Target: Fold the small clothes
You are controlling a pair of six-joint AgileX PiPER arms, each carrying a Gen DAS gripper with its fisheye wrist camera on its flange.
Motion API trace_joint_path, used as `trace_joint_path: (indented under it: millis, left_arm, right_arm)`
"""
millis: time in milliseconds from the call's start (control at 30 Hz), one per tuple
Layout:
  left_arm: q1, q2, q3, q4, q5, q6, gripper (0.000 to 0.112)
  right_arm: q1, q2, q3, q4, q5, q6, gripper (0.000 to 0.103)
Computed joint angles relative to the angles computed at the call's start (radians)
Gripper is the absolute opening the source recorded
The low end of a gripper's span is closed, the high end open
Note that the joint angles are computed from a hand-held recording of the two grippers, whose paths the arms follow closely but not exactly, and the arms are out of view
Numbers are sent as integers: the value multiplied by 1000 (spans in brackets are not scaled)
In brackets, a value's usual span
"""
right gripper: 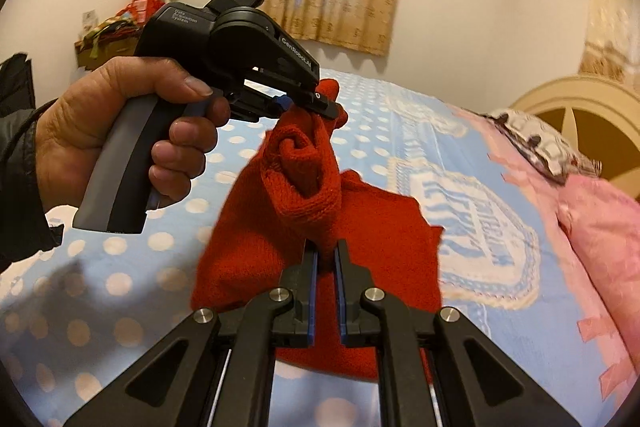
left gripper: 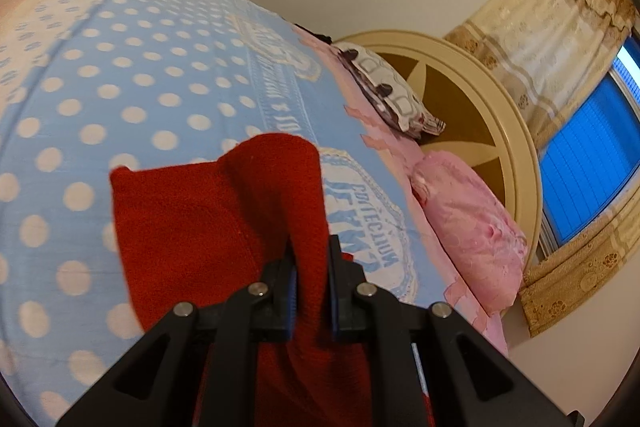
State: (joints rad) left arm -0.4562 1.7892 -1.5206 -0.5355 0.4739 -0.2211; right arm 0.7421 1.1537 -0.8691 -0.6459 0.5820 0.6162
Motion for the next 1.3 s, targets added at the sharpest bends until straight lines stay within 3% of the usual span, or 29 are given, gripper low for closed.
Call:
trace_joint_path:
  millis: [267,600,800,1067,1133,1300]
  left_arm:
    - [-73,127,-172,120,68,-101,12]
    - [-145,280,-372,299,185,-243,12]
    - [-193,337,-486,381,251,-268,12]
    - [-235,434,-648,419,350,-276,13]
    - [-252,478,-725,457,409,-291,15]
    - [-288,437,-709,530,421,-307,25]
  right_arm:
    - [-195,-50,47,260,-30,-256,7]
    - [-485,-42,89,770,-6,-750,1]
    - [-519,-60,103,836,11,-816,1]
    - [-683,-66,131,1074,45,-1021,2]
    - [-712,-68,137,1112,46,-1048,2]
    - [-732,-68,144,1141,38,-1063,3]
